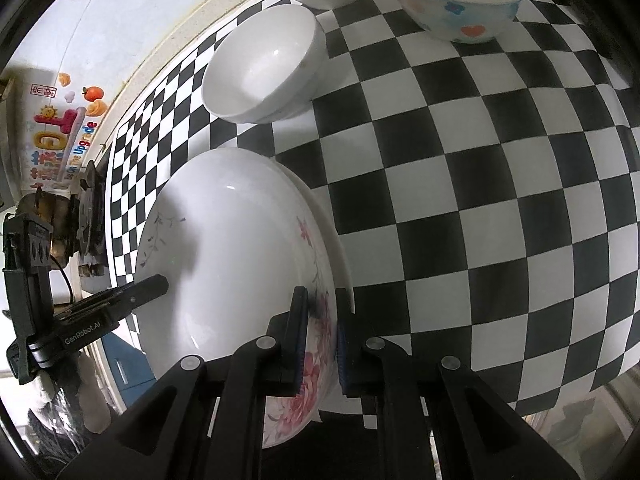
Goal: Organize plates and bowls
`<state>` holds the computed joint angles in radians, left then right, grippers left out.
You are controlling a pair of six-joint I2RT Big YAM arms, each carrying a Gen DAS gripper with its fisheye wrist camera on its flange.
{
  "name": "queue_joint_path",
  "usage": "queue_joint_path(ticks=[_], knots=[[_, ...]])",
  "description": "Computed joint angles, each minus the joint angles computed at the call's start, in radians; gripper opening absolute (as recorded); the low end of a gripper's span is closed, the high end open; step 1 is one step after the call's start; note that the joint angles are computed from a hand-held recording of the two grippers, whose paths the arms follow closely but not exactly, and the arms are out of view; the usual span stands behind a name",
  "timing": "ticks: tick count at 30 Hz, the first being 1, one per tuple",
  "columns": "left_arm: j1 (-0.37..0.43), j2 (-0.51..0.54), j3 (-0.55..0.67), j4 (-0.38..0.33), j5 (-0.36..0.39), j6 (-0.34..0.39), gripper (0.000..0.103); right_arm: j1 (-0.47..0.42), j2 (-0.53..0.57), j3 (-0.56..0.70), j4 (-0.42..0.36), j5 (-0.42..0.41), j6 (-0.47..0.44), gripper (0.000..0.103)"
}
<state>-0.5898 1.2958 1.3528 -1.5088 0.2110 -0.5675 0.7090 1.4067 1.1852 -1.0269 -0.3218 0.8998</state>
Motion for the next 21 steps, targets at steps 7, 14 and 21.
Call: queue_joint_path(ticks=[7,14,21], knots=[[-0.020,0.030,0.040,-0.057,-0.039,0.015,0.021,-0.004,-0.005,-0.010,0.006,-0.012,0.002,0.014],[-0.034,0.055,0.070,-0.106,-0.068,0.025,0.021,0.002,0.005,0.005,-0.011,0.000,-0.011,0.014],[-0.081,0.071,0.101,-0.116,-0.085,0.026,0.021,0.028,0.034,0.051,-0.069,0.040,-0.045,0.014]])
